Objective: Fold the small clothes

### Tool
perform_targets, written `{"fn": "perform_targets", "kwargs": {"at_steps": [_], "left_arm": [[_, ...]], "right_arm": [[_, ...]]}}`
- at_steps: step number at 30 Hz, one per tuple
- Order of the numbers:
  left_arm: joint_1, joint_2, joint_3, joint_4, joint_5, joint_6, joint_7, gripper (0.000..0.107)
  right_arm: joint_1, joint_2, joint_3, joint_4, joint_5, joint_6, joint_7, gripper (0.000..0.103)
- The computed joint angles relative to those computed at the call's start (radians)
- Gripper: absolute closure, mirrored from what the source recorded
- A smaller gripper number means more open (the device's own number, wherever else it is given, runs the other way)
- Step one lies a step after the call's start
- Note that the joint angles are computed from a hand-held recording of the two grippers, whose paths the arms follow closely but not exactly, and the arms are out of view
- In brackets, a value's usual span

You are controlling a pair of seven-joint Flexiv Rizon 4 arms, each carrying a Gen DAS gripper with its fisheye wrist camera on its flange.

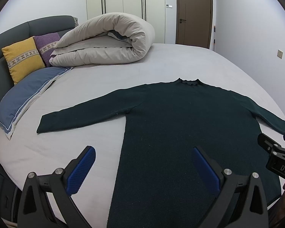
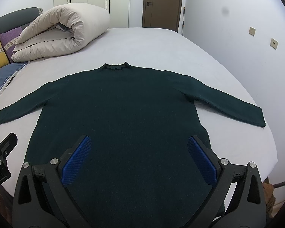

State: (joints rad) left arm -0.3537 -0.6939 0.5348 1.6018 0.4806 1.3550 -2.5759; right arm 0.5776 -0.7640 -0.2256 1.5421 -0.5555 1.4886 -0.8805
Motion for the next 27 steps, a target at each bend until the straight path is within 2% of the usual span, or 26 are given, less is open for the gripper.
{"fn": "perform_targets", "kwargs": {"at_steps": [6, 11, 16, 19, 21, 23, 26, 27], "left_arm": [[0.015, -0.001, -0.016, 0.007, -0.010, 0.013, 0.007, 0.004], [0.031, -0.006, -0.037, 0.009, -0.048, 0.004, 0.034, 0.004], [0.112, -0.005, -0.126, 0.045, -0.134, 0.062, 0.104, 0.004], [0.135, -0.017, -0.149, 0.062, -0.191, 0.104, 0.134, 0.004], [0.176, -0.022, -0.199, 0.069, -0.235, 0.129, 0.178, 0.004], [0.255, -0.025, -0.301, 0.072, -0.282, 0.142, 0.263, 0.004], [0.391, -0.037, -0.481, 0.078, -0.355, 0.167, 0.396, 0.004], [0.408, -0.045, -0.509, 0.073, -0.377, 0.173, 0.425, 0.004]], "right_arm": [[-0.002, -0.003, 0.001, 0.001, 0.004, 0.001, -0.001, 0.000], [-0.034, -0.015, 0.034, -0.014, 0.027, 0.001, -0.013, 0.000], [-0.167, -0.053, 0.159, -0.075, 0.120, 0.025, -0.066, 0.000], [-0.300, -0.096, 0.267, -0.143, 0.217, 0.062, -0.088, 0.000], [-0.391, -0.140, 0.329, -0.214, 0.289, 0.061, -0.081, 0.000], [-0.471, -0.189, 0.381, -0.295, 0.348, 0.037, -0.072, 0.001], [-0.615, -0.298, 0.517, -0.464, 0.452, -0.014, -0.089, 0.012], [-0.638, -0.327, 0.525, -0.514, 0.475, -0.038, -0.073, 0.016]]}}
